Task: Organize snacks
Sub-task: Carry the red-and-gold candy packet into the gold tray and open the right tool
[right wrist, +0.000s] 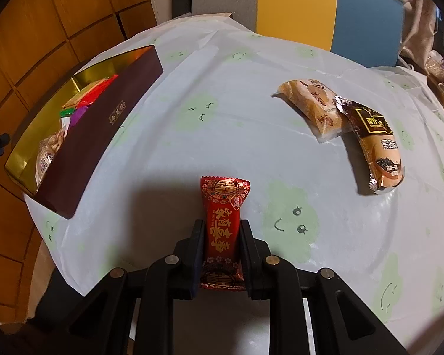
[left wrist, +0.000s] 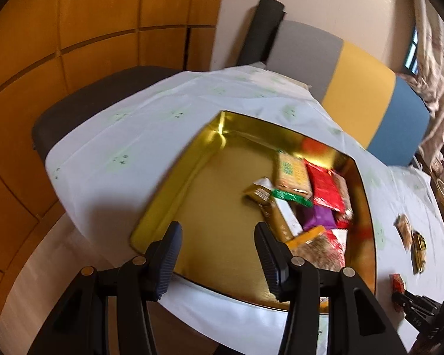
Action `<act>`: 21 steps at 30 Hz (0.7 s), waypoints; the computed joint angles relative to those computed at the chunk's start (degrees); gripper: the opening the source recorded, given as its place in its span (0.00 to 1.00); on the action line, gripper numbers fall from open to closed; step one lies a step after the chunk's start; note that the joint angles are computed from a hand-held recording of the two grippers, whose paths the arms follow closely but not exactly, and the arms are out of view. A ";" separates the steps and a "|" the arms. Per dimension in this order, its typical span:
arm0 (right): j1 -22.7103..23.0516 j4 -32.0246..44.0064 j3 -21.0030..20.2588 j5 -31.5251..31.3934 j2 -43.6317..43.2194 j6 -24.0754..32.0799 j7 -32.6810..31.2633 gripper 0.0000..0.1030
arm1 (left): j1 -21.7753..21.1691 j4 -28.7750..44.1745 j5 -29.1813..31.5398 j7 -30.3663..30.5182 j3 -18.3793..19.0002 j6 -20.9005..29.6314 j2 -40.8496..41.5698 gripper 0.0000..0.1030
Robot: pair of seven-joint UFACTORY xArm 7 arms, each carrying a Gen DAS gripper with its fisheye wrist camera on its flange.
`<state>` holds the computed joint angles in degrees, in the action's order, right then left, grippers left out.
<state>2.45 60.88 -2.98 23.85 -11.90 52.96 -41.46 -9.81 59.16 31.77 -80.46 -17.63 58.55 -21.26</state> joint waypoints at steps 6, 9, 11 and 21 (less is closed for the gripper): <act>0.37 6.12 -0.10 6.87 3.10 6.79 1.81 0.21 | 0.54 -1.53 -0.04 -1.29 0.01 0.40 -1.56 0.50; 1.58 8.11 1.10 9.71 2.78 7.92 0.25 0.21 | 0.60 -1.95 -0.36 -1.24 -0.03 0.22 -1.74 0.50; 2.94 10.05 1.82 12.11 2.83 9.51 -1.06 0.21 | 0.69 -2.10 -0.46 -1.16 -0.04 0.13 -1.78 0.50; 10.43 18.78 8.33 17.64 9.67 15.93 -0.25 0.21 | 1.11 -3.40 -0.85 -0.86 -0.31 0.89 -3.41 0.50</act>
<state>12.88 79.66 5.35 41.49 -2.24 68.89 -41.71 -8.69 55.76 30.92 -81.31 -17.94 59.44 -24.67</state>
